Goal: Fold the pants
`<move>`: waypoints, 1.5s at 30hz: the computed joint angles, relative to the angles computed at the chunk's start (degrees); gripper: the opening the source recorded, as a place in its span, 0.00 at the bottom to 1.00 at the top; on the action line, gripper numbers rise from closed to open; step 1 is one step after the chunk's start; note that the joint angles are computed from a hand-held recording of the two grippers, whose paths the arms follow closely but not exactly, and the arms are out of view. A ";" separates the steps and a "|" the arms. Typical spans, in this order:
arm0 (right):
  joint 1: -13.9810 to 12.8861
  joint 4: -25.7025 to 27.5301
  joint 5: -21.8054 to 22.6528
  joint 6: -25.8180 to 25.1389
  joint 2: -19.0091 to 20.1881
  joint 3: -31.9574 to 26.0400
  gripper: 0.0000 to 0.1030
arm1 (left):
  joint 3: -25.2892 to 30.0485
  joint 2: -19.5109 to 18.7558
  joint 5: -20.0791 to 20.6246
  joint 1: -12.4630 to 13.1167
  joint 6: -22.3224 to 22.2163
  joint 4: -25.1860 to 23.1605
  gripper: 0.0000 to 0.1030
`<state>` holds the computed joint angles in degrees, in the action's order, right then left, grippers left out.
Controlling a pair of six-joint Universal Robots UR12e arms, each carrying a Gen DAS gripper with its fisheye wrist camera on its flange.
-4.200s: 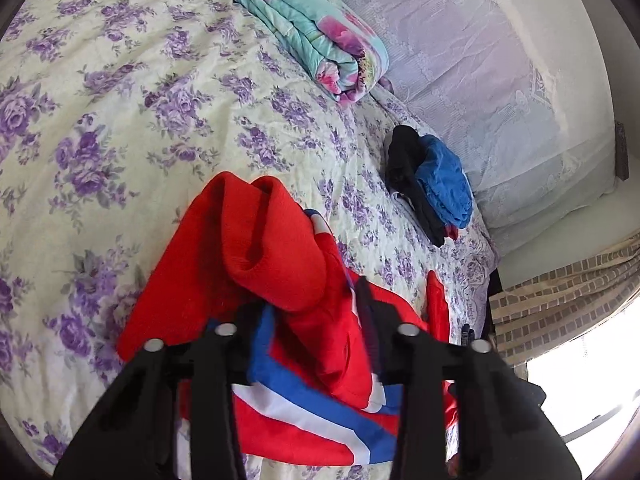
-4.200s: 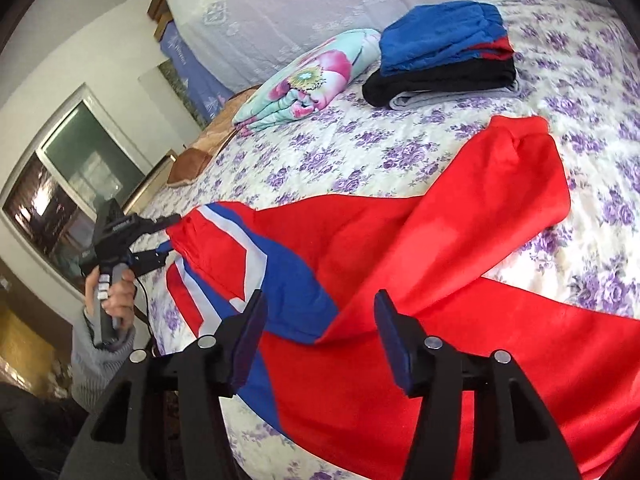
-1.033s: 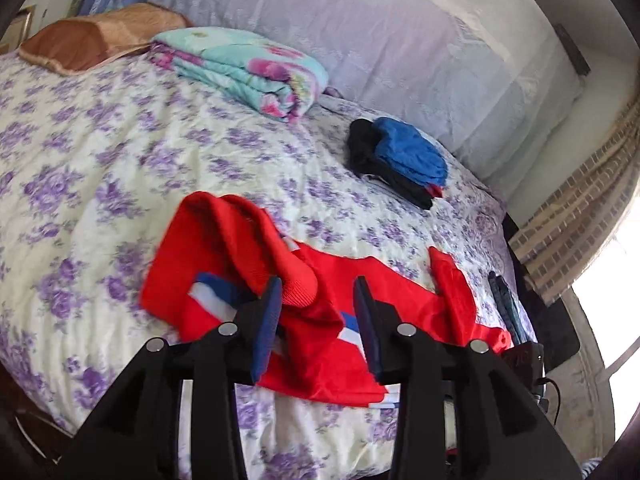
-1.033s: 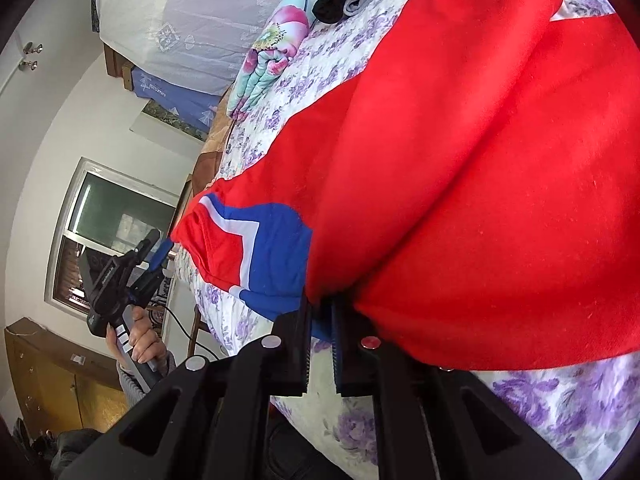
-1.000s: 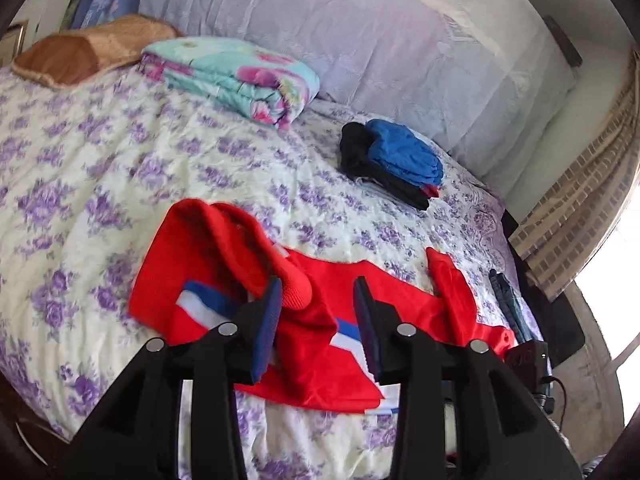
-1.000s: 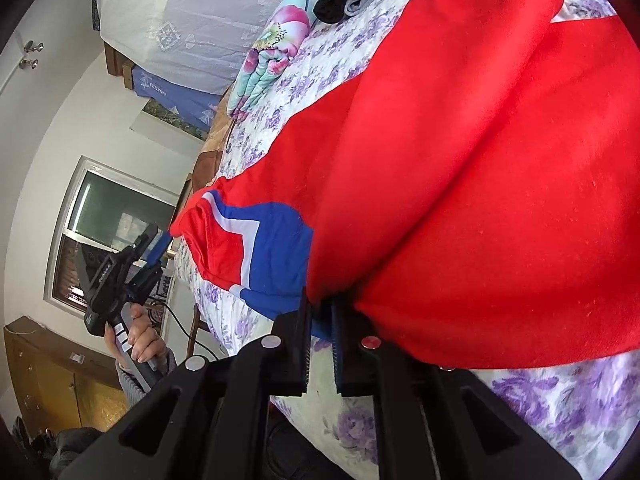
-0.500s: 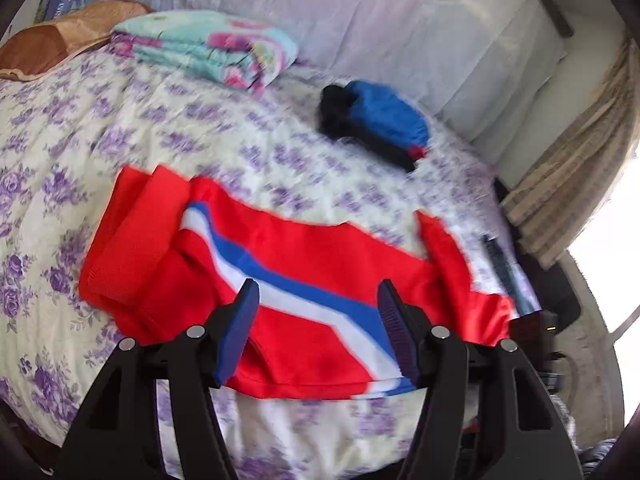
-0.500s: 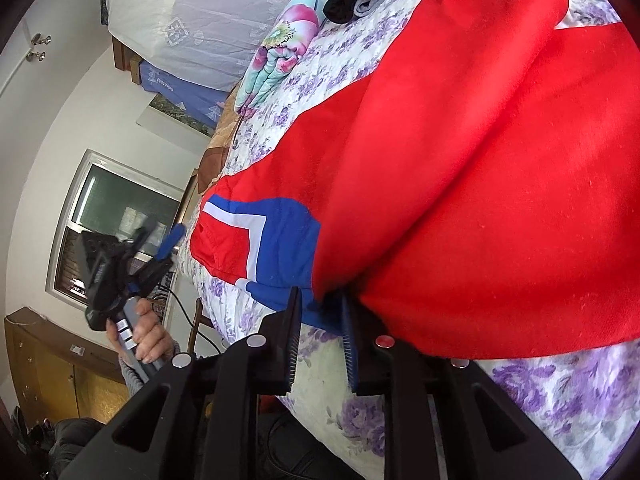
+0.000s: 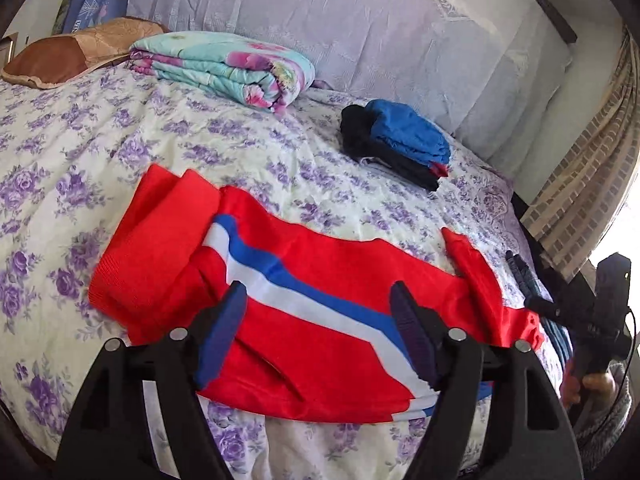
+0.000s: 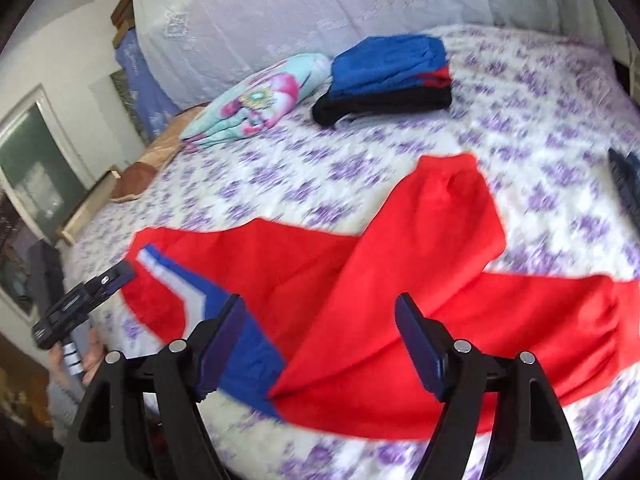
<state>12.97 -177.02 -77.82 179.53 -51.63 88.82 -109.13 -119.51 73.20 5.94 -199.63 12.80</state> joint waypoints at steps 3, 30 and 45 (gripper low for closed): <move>2.42 0.02 -10.30 -1.84 3.43 -5.33 0.82 | 0.07 -1.20 -0.62 0.28 -1.44 -0.43 0.70; -5.97 -10.41 -9.89 16.62 -4.42 12.75 0.08 | 0.70 -1.59 2.37 -1.37 5.60 -1.26 0.90; 4.59 4.14 -27.33 -10.88 10.30 -14.07 0.75 | 0.60 -1.36 5.53 -2.48 7.15 -2.28 0.93</move>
<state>17.57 -172.88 -105.15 168.65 -41.34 74.75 -108.53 -120.87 78.73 3.46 -192.48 10.52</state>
